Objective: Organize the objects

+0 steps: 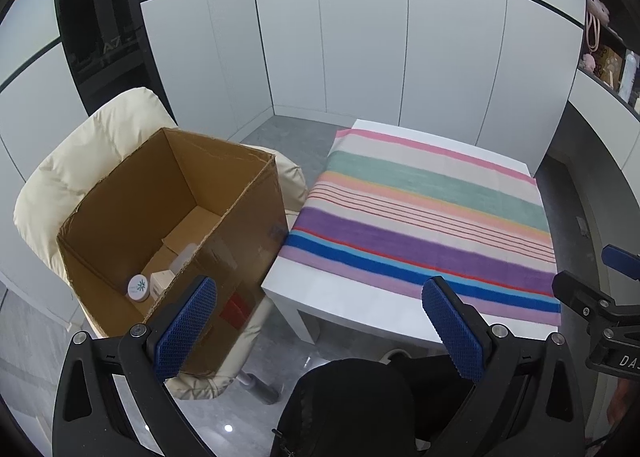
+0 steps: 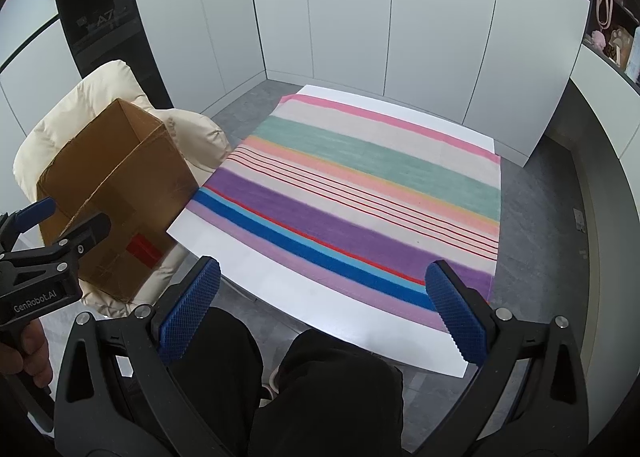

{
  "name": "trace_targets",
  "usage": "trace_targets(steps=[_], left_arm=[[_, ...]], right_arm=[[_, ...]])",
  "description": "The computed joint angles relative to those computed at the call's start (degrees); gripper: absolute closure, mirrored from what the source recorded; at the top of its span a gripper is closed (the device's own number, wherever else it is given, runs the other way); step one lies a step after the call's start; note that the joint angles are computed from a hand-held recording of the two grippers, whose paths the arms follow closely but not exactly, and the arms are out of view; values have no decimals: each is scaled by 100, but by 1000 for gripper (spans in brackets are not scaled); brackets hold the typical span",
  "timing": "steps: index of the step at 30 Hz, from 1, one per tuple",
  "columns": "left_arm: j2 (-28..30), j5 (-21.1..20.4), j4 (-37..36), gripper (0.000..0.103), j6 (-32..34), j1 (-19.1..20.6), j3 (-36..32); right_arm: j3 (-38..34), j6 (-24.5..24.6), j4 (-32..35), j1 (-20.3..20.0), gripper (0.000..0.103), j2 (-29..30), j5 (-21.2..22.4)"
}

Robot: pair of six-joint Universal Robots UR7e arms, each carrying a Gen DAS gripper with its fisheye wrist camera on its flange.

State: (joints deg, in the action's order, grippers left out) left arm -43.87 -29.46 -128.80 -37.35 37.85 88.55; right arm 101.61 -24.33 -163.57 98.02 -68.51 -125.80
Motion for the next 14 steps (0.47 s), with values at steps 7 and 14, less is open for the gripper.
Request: trace_targets(steps=[7,14], left_arm=[[3,-4,16,0,-14,1,-13],[1,-3,-17,0,50,-9,5]], right_arm=[[-7,13,10,4,0,8,1],[-26,-10,19,-15,0,15,22]])
